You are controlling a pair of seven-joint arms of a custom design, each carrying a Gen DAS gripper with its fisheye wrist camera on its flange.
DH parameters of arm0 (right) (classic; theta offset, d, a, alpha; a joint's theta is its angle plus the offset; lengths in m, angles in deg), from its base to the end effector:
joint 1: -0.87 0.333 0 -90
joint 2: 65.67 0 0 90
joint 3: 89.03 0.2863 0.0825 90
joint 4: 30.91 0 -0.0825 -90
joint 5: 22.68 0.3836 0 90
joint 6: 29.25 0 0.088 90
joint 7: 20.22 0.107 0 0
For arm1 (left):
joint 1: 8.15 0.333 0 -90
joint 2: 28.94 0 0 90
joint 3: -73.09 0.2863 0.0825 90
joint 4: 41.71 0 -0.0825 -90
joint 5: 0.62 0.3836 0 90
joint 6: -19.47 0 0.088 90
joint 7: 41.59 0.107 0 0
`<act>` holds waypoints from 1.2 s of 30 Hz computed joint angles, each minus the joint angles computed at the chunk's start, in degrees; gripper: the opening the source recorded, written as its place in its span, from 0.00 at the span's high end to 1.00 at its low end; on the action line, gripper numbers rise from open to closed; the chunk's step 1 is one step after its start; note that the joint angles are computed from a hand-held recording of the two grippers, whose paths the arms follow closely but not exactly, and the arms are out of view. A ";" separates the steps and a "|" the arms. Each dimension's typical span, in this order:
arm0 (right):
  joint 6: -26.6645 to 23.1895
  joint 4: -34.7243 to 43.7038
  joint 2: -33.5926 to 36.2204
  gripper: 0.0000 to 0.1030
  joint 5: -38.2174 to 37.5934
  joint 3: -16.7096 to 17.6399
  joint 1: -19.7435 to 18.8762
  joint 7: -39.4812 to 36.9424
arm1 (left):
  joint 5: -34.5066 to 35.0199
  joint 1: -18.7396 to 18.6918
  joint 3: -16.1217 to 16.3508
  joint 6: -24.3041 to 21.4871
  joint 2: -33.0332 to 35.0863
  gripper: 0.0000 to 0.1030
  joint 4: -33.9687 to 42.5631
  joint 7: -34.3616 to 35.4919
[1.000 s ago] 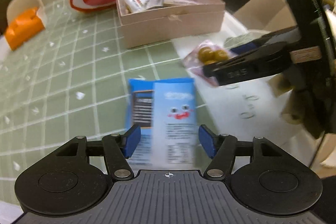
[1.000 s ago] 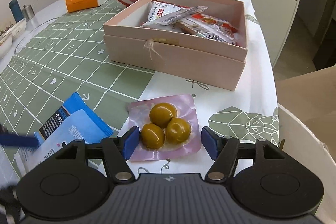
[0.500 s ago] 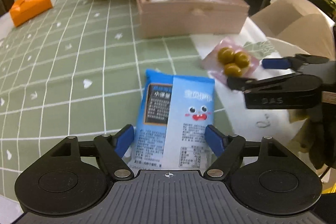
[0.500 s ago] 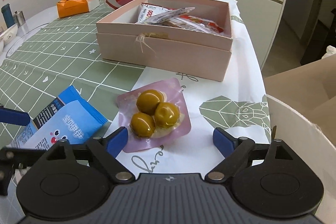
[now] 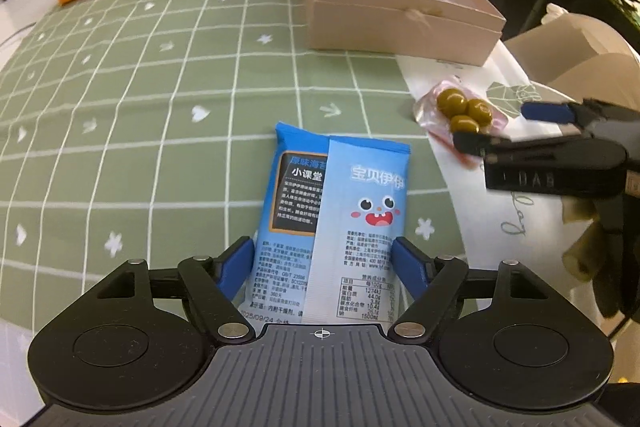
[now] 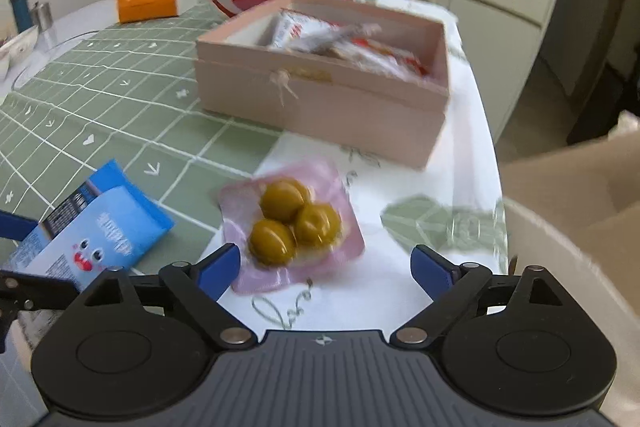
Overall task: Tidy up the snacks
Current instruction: 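Grasp the pink tray of yellow candy balls with the right gripper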
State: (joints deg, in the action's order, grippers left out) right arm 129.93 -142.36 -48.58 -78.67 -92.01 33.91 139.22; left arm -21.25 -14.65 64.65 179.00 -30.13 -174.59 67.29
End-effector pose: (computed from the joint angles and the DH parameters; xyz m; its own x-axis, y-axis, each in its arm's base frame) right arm 0.5282 0.3499 0.3452 0.1313 -0.9891 0.0661 -0.7224 -0.1411 -0.6769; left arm 0.5294 -0.1249 0.3717 -0.3056 -0.9459 0.1093 -0.8473 0.2178 -0.4844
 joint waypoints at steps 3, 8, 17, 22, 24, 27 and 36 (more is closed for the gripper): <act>1.47 1.78 1.69 0.11 6.55 1.55 -1.66 -5.59 | -1.62 -0.04 0.26 0.22 -0.91 0.21 -1.12 0.94; 1.74 3.78 3.70 0.23 13.76 0.52 -0.22 -10.73 | -3.46 -0.42 0.74 0.31 -1.60 0.21 -1.90 2.32; 2.73 -1.40 -0.37 0.26 25.31 2.46 0.78 -21.88 | -4.58 -0.64 0.94 -0.08 -1.48 0.21 -1.58 3.45; 1.68 -3.59 -2.29 0.22 23.52 2.09 2.64 -19.80 | -5.16 -0.58 0.99 -0.50 -1.44 0.21 -1.39 4.39; 2.07 -4.13 -2.44 0.17 20.83 1.56 3.29 -17.91 | -5.19 -0.54 0.98 -0.77 -1.40 0.21 -1.25 4.67; 2.30 -4.74 -2.61 0.06 17.02 0.87 3.91 -13.64 | -5.50 -0.47 0.99 -1.13 -1.39 0.21 -1.10 5.06; 1.93 -5.24 -2.85 0.00 16.17 2.90 1.47 -13.18 | -7.09 -0.42 1.08 -0.96 -1.69 0.21 -1.51 6.42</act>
State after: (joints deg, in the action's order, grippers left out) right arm 131.86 -147.59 -51.43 -62.49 -89.11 35.38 126.04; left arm -28.34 -15.07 65.74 178.04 -31.82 -176.10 73.71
